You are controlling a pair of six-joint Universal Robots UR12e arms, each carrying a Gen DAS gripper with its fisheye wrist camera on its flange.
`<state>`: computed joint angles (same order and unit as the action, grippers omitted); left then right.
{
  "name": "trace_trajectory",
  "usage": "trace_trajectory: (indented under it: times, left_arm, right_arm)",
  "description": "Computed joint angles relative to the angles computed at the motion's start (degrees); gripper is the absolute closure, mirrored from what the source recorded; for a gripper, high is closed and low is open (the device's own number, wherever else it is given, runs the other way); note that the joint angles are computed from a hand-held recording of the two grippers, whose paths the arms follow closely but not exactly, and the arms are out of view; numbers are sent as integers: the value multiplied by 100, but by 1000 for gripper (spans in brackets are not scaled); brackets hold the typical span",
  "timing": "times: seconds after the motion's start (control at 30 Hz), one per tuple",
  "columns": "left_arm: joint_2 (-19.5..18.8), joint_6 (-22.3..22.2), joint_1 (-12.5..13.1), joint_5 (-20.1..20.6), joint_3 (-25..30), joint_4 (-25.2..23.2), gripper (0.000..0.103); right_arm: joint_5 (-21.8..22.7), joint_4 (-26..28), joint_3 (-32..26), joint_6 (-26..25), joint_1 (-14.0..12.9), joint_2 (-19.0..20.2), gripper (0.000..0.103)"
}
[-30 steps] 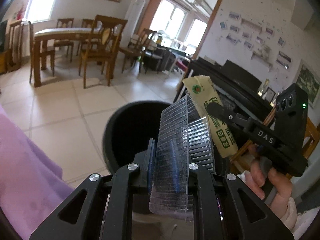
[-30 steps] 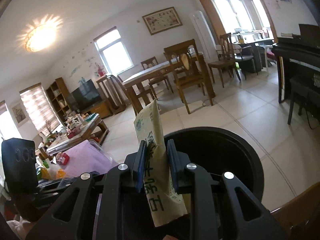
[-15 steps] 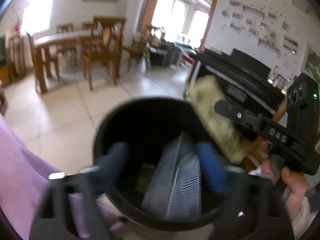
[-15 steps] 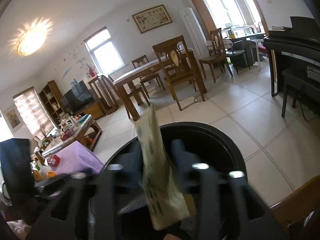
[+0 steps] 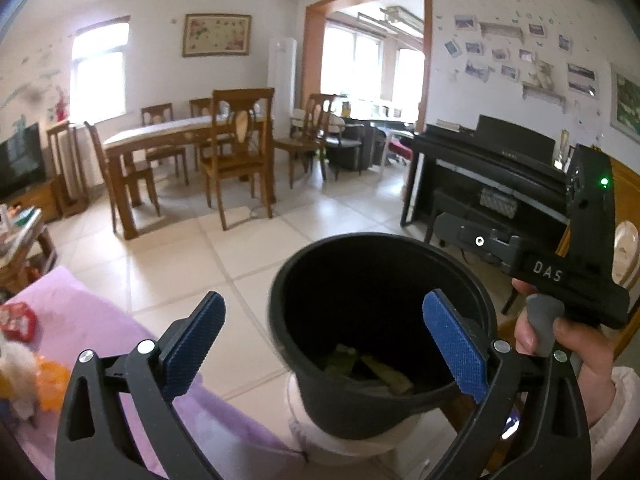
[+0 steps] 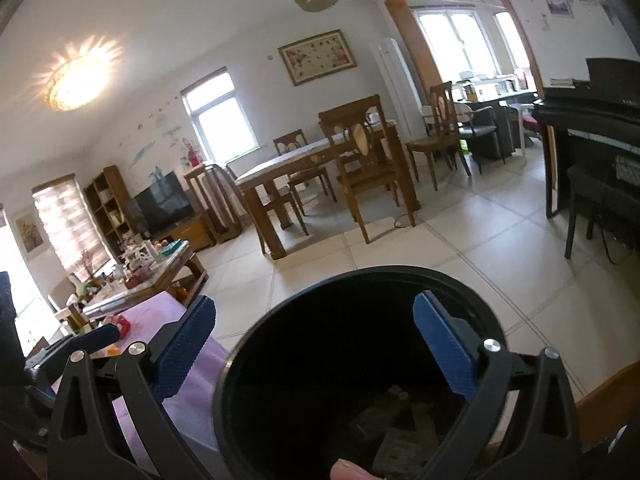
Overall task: Collect trash
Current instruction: 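Carry the tray and wrapper over the black bin and release both, then grasp the white cup with the left tool while the right tool grasps the yellow wrapper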
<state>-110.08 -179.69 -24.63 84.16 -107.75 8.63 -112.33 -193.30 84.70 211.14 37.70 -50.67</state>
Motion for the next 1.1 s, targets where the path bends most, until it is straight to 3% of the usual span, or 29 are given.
trace_trajectory:
  times: [0.27, 0.67, 0.93, 1.1]
  left_arm:
    - [567, -325, 386, 44, -696, 351, 5]
    - [1595, -603, 1187, 620, -1871, 641, 6]
    - [2333, -728, 1973, 800, -2558, 438, 6]
    - [2737, -942, 2571, 904, -2894, -17, 6]
  right_arm:
    - [170, 435, -570, -411, 196, 201, 5]
    - [892, 1212, -1972, -1112, 557, 844, 5]
    - [1526, 1929, -3137, -1450, 770, 1433, 5]
    - [1984, 2576, -4047, -1890, 890, 1864, 5]
